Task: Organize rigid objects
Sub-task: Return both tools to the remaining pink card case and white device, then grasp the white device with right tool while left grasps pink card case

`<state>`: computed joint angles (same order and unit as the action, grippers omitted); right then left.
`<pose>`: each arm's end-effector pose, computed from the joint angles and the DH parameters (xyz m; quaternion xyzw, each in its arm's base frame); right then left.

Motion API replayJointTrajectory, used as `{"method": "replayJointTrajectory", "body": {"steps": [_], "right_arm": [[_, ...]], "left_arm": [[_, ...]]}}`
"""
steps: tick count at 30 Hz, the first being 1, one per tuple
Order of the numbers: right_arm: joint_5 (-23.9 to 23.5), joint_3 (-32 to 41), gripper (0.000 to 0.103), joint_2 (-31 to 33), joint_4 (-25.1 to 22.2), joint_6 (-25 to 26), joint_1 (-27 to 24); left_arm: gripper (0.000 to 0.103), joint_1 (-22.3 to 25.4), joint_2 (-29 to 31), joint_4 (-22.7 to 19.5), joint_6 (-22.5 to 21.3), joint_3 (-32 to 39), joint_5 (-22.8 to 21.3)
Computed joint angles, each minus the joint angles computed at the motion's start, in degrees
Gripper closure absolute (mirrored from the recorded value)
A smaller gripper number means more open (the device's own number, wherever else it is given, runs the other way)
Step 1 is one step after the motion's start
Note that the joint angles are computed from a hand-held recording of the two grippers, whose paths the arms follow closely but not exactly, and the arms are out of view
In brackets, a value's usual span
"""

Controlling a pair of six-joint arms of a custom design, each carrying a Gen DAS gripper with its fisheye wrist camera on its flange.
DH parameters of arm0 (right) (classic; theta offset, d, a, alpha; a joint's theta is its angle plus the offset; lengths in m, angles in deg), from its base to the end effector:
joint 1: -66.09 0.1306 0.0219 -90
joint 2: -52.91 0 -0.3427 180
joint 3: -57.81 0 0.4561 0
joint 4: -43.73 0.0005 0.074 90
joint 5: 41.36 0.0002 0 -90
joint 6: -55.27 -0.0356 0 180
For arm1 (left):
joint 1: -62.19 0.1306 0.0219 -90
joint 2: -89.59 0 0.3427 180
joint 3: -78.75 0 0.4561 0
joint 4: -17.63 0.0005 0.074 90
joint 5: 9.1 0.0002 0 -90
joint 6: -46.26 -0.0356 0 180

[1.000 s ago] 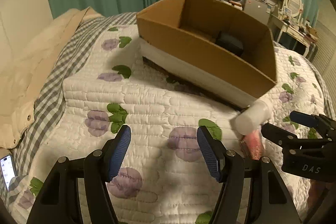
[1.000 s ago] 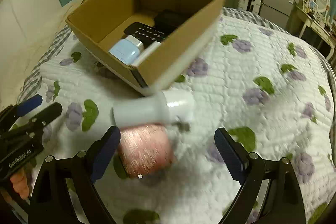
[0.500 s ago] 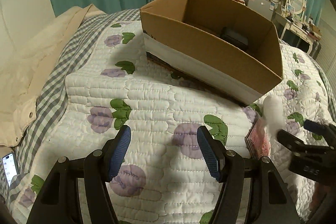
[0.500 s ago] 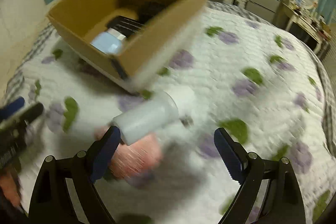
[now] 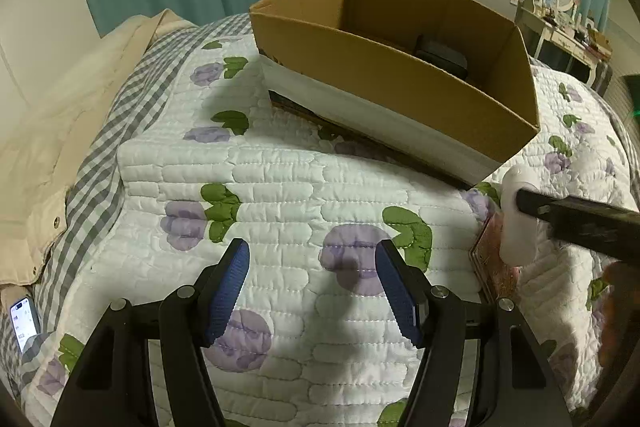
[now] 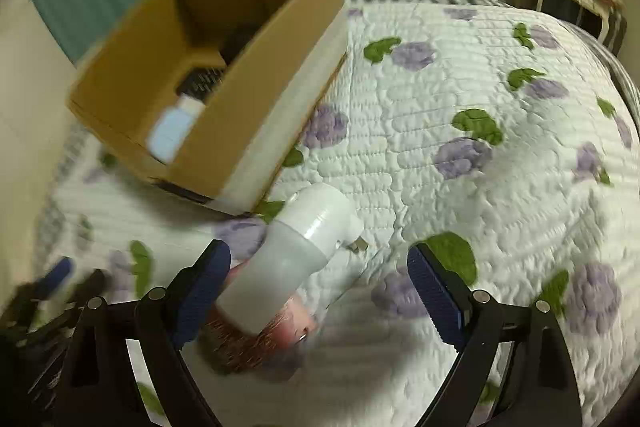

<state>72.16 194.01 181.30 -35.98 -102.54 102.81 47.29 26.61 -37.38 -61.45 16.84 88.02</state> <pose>0.5855 0.4184 0.3598 0.2900 0.9229 -0.0014 0.2534 0.6731 -0.1842 0.3559 0.2849 0.9055 -0.0515 0.3103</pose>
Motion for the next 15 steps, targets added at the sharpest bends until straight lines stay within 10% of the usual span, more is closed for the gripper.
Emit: {"method": "replayJointTrajectory", "body": {"steps": [3,5,15], "right_arm": [[-3.7,-2.3,0.028,0.2,2.6,-1.1,-0.7],[-4.7,-4.7,0.061,-1.1,4.9,0.6,-0.6],[3.8,-15.9,0.062,-12.7,7.4,1.9,2.1]], "left_arm": [[0.035,0.0,-0.3,0.0,-0.5,-0.3,0.8],[0.035,-0.1,-0.6,-0.2,-0.9,-0.6,1.4],[0.035,-3.0,-1.9,-3.8,-5.0,-2.4,6.8]]}}
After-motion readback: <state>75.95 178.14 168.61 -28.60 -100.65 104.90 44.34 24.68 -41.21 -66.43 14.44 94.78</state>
